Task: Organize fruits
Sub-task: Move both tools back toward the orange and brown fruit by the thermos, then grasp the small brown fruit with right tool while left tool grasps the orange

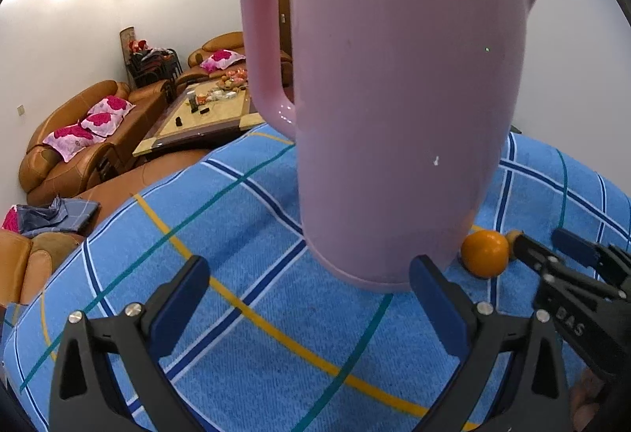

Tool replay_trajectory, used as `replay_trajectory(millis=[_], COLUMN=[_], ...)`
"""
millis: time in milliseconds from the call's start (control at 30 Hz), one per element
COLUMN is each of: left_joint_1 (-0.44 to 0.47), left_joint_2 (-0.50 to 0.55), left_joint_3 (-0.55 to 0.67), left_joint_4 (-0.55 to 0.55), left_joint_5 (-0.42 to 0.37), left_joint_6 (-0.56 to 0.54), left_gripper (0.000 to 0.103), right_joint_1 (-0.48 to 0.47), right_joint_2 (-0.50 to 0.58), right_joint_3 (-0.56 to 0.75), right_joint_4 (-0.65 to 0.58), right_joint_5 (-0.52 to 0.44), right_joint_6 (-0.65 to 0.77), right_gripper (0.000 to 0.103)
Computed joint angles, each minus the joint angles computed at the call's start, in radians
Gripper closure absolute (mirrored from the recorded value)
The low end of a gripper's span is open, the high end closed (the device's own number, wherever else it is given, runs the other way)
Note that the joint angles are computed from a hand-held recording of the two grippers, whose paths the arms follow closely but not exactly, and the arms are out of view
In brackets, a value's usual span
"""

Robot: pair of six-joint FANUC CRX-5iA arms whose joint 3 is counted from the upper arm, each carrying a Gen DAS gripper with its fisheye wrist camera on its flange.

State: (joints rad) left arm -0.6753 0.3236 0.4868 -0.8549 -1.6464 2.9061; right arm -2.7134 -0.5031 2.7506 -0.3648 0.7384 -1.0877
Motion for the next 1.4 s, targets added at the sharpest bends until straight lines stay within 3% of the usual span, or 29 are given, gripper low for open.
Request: replay_trajectory(millis=[167, 200, 433, 600, 733, 900, 1067, 1133, 1200, 1267, 1400], left_joint_1=[0.001, 0.002, -0.003, -0.021, -0.036, -0.012, 0.009, 0.033, 0.047, 0.05, 0.08], left_joint_2=[0.004, 0.005, 0.008, 0.002, 0.0, 0.026, 0.155, 0.208, 0.281, 0.314, 0.382], left_joint_3=[0.004, 0.005, 0.01, 0.003, 0.0, 0.032, 0.22, 0.292, 0.398, 0.445, 0.527], left_joint_4=[-0.001, -0.001, -0.001, -0.026, -0.034, 0.068, 0.099, 0.124, 0.129, 0.129, 0.198], left_joint_5=[-0.004, -0.003, 0.003, 0.036, 0.105, 0.18, 0.075, 0.038, -0.051, -0.071, -0.106], left_joint_6=[-0.004, -0.007, -0.008, -0.044, -0.09, -0.099, -0.068, -0.058, -0.034, -0.001, 0.039], left_gripper=[0.0, 0.0, 0.0, 0.002, 0.006, 0.009, 0.01, 0.011, 0.009, 0.01, 0.023], right_joint_1=[0.015, 0.013, 0.015, -0.001, -0.03, -0.07, -0.101, -0.113, -0.123, -0.129, -0.134], right_joint_2=[-0.075, -0.091, -0.114, -0.064, 0.039, 0.154, 0.225, 0.23, 0.23, 0.24, 0.236], right_joint_3=[-0.139, -0.163, -0.206, -0.128, 0.029, 0.211, 0.32, 0.332, 0.338, 0.356, 0.362], right_joint_4=[0.083, 0.081, 0.108, 0.102, 0.075, -0.014, -0.055, -0.078, -0.105, -0.131, -0.174], right_joint_5=[0.115, 0.142, 0.19, 0.149, 0.036, -0.082, -0.185, -0.194, -0.199, -0.204, -0.196], right_joint_6=[-0.073, -0.085, -0.091, -0.105, -0.083, -0.005, 0.01, 0.016, 0.021, 0.034, 0.069], right_gripper=[0.056, 0.062, 0.076, 0.076, 0.076, 0.076, 0.076, 0.076, 0.076, 0.076, 0.076])
